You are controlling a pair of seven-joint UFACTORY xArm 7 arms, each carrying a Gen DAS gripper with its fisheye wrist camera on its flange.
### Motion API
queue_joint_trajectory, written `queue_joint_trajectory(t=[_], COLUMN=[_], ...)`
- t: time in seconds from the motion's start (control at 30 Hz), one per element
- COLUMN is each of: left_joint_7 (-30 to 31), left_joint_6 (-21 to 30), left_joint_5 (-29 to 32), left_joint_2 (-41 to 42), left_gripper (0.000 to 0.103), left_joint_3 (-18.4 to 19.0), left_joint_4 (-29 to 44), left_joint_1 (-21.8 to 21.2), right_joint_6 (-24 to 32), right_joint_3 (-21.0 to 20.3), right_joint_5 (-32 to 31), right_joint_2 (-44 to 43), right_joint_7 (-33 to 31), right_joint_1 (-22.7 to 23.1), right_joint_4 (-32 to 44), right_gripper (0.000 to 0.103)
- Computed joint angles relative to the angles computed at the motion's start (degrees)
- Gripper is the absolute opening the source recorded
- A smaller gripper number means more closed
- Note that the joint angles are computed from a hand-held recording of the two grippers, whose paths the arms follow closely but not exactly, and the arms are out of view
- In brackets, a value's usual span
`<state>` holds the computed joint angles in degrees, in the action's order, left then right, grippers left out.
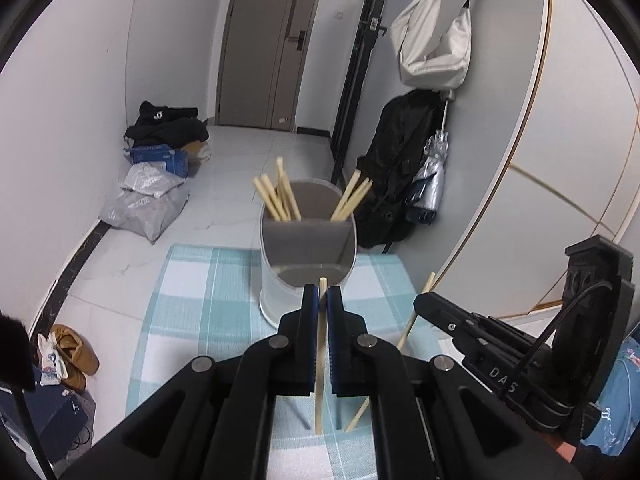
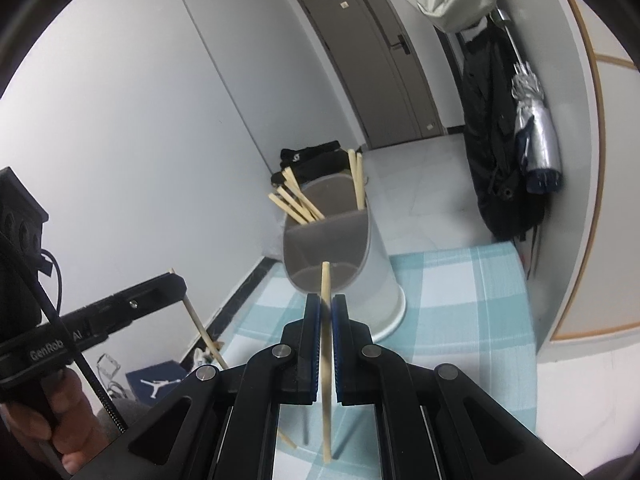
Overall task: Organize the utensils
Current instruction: 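Carry both held chopsticks up over the utensil holder's opening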
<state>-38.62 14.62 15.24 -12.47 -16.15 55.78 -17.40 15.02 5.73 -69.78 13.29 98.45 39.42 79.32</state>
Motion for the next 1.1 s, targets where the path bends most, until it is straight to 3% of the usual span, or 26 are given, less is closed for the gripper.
queue_joint_trajectory(t=[0.3, 0.47, 0.67, 0.9, 1.1], left_joint_7=[3.74, 3.62, 8.29, 10.15, 12.52], left_joint_6=[1.36, 2.93, 4.39, 5.38, 4.9], left_joint_5=[-1.8, -0.22, -4.71, -4.59, -6.29], left_joint_2=[0.94, 3.24, 7.4, 12.95, 17.64], left_gripper=[0.001, 0.001, 0.001, 0.001, 0.001], left_joint_3=[1.34, 1.37, 3.95, 5.61, 7.17], left_joint_4=[6.46, 11.11, 18.01, 26.07, 31.17], left_joint_1=[-0.21, 0.42, -1.05, -1.46, -1.91], right_joint_6=[0.31, -0.71, 0.45, 2.95, 6.74], right_joint_3=[0.02, -0.44, -1.38, -2.82, -3.66], right_joint_5=[3.07, 8.99, 18.22, 28.19, 35.94], right_joint_2=[0.58, 2.28, 5.25, 11.21, 20.64], right_joint_7=[-6.46, -14.77, -26.46, -38.7, -49.93], right_joint_1=[-0.4, -0.5, 0.03, -0.13, -0.06], right_joint_4=[5.76, 10.81, 17.48, 28.75, 43.87], right_gripper=[0.005, 0.005, 0.005, 0.005, 0.005])
